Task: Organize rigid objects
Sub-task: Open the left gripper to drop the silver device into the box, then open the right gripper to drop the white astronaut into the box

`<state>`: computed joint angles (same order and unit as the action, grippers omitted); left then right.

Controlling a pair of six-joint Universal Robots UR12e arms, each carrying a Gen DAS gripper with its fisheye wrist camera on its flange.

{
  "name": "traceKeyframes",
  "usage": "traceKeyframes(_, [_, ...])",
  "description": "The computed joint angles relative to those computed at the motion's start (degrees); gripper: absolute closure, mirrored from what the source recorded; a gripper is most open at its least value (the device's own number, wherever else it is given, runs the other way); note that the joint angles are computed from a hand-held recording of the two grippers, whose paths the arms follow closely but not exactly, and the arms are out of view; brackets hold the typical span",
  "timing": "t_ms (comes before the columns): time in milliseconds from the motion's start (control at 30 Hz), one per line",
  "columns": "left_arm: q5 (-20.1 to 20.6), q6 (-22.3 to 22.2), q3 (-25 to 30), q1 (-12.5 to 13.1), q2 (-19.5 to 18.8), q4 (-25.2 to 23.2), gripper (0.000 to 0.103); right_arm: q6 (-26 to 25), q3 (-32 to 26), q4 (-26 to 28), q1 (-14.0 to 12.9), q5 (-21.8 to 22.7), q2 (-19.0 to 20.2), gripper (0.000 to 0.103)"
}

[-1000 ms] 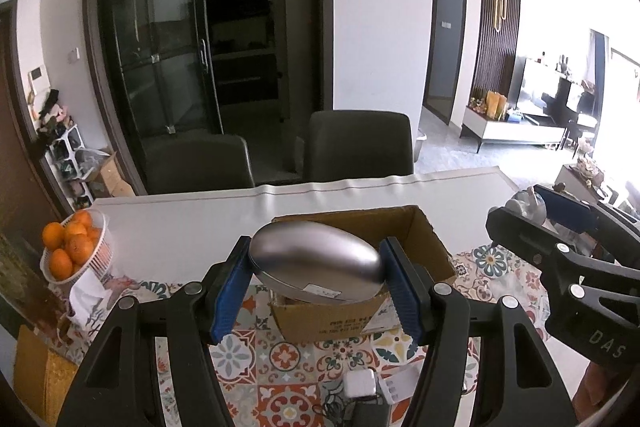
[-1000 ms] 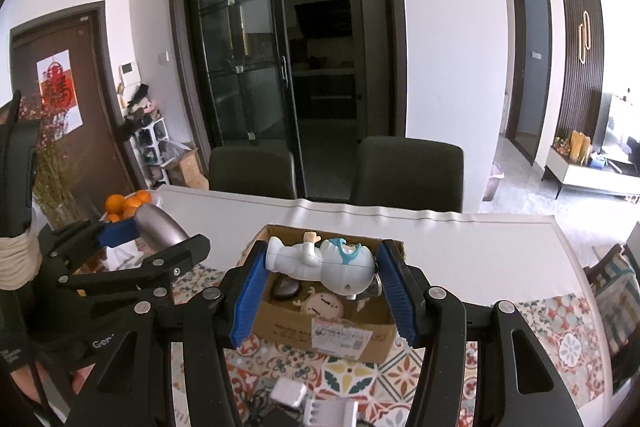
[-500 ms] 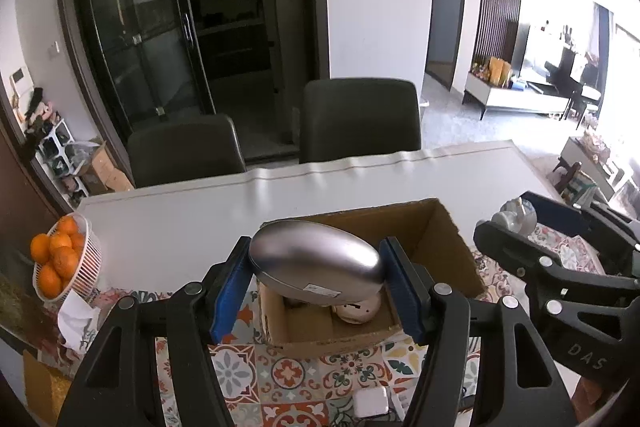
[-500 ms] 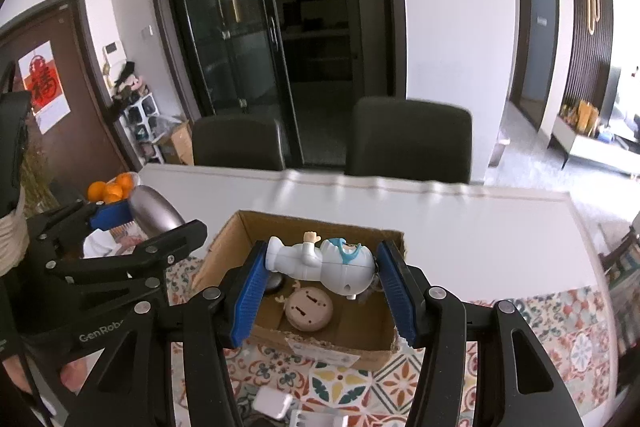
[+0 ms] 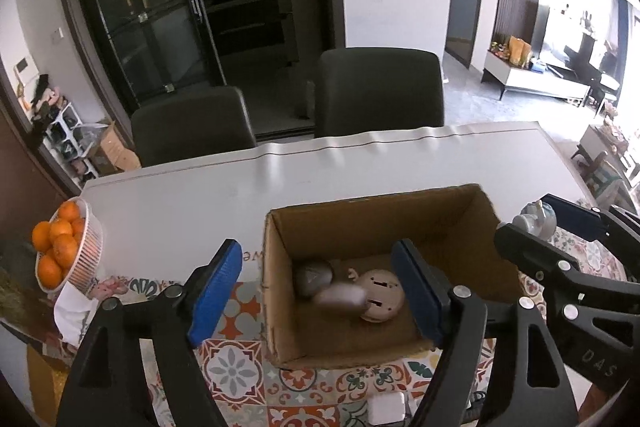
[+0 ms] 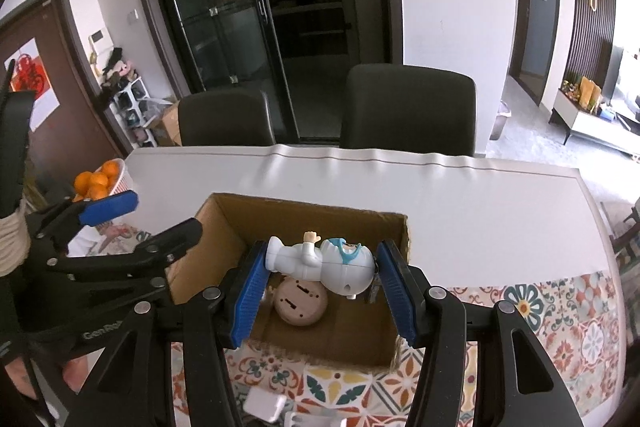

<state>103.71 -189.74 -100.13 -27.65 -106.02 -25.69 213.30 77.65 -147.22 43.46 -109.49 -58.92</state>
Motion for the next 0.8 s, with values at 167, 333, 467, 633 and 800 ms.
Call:
traceKeyframes(167, [2.81,-1.83,-1.09,-0.01,0.80,0.38,0.014,-0.13,-0.66,0.72,-0.03,0.18,0.50,0.048])
traceKeyframes(333, [4.12,-3.18,-2.29,0.12,1.89,0.97,0.012,0.59,-1.38,2.14,0.16,-0.48,0.77,0.026])
traceKeyframes(467, [5.58,-2.96,-3.30,-0.41,2.77,2.05,0.010,1.45,-0.71,2.85,0.72,-1.88,0.09,0.026])
traceKeyframes(633, [6.03,-3.01,-5.19,-1.09,4.40,3.94,0.006,2.37,1.16,1.82,1.58,-3.52,-1.36,0.026])
traceKeyframes(800, [6.62,-3.03,-6.71,-1.96,5.71,5.16,0.005,2.61,2.86,1.38,2.78,-5.99,-2.79,0.026])
